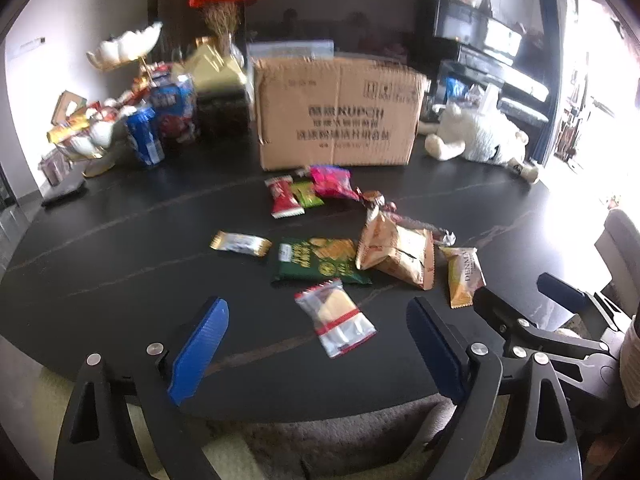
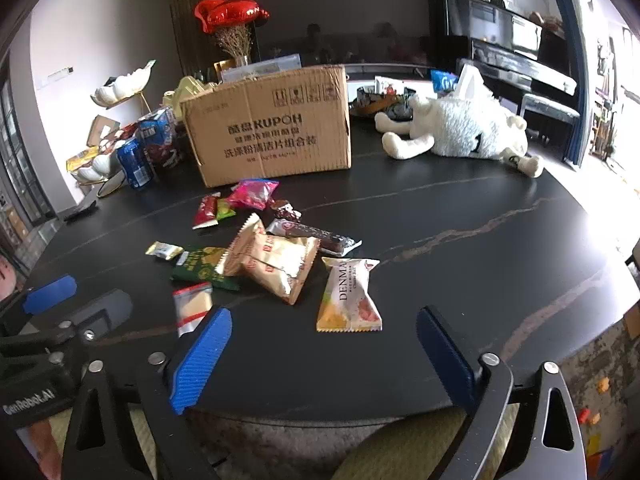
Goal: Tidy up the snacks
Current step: 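Grasp the clear cake packet with the left tool while the right tool grasps the DENMA cheese ball packet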
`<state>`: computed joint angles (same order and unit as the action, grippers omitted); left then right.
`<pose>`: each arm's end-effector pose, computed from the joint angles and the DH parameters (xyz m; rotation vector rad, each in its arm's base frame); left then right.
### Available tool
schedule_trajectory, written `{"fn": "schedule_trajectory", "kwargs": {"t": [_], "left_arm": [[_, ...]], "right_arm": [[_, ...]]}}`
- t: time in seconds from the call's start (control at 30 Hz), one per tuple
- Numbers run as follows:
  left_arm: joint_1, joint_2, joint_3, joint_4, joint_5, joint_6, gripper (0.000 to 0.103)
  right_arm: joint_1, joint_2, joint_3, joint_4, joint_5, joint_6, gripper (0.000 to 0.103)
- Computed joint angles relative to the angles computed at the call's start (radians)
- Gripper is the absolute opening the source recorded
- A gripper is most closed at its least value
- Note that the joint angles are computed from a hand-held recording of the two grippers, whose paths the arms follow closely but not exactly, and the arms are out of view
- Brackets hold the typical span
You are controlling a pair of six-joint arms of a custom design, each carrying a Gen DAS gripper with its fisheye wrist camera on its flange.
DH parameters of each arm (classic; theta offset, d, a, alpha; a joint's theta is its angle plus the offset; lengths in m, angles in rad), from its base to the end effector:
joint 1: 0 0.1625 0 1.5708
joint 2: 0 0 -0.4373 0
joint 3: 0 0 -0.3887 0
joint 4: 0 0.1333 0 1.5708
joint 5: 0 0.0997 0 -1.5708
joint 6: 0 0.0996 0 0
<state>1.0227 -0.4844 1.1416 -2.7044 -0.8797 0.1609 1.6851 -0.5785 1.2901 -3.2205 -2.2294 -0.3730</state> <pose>-0.2585 -0.8012 0.1062 0.6499 2.3731 -0.7538 0.1612 -0.7696 0.1816 0.1607 -2.2225 1.0066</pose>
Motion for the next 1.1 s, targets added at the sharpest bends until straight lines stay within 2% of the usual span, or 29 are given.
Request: {"fn": "schedule_trajectory", "kwargs": {"t": [0.07,0.27,0.43,0.77,0.87,0.93,1.0,1.1], "left_arm": [[0.007,0.018,-0.037,0.064,-0.013,-0.048,0.086],[0.028,0.077,-0.136,0.191,-0.005,-0.13,0.079],[0.044,0.118,-0.219,0.293,-0.016,-0.209,0.071],[0.046,0.167,-0.293,0.355,0.001,-0.233,0.063],[0.044,0.178,-0.307,0.353,0.026,-0.225,0.06],[0.043,0.182,-0.311,0.35,0.035,-0.222,0.057],[0.043,0.178,-0.303,0.341,0.038,-0.21,0.046],[0.044,0.176,-0.301,0.335,0.035,-0.202,0.039]], "right_arm": [[-0.011,0.004,-0.015,0.024,0.009,0.015,0.087],[-0.038,0.023,-0.064,0.075,0.032,0.048,0.084],[-0.049,0.051,-0.108,0.09,0.022,0.032,0.079],[-0.067,0.07,-0.147,0.14,0.037,0.05,0.071],[-0.066,0.082,-0.166,0.154,0.029,0.044,0.067],[-0.068,0.085,-0.173,0.168,0.028,0.05,0.064],[-0.068,0.092,-0.181,0.162,0.017,0.039,0.06],[-0.064,0.103,-0.193,0.151,-0.005,0.02,0.047]]}}
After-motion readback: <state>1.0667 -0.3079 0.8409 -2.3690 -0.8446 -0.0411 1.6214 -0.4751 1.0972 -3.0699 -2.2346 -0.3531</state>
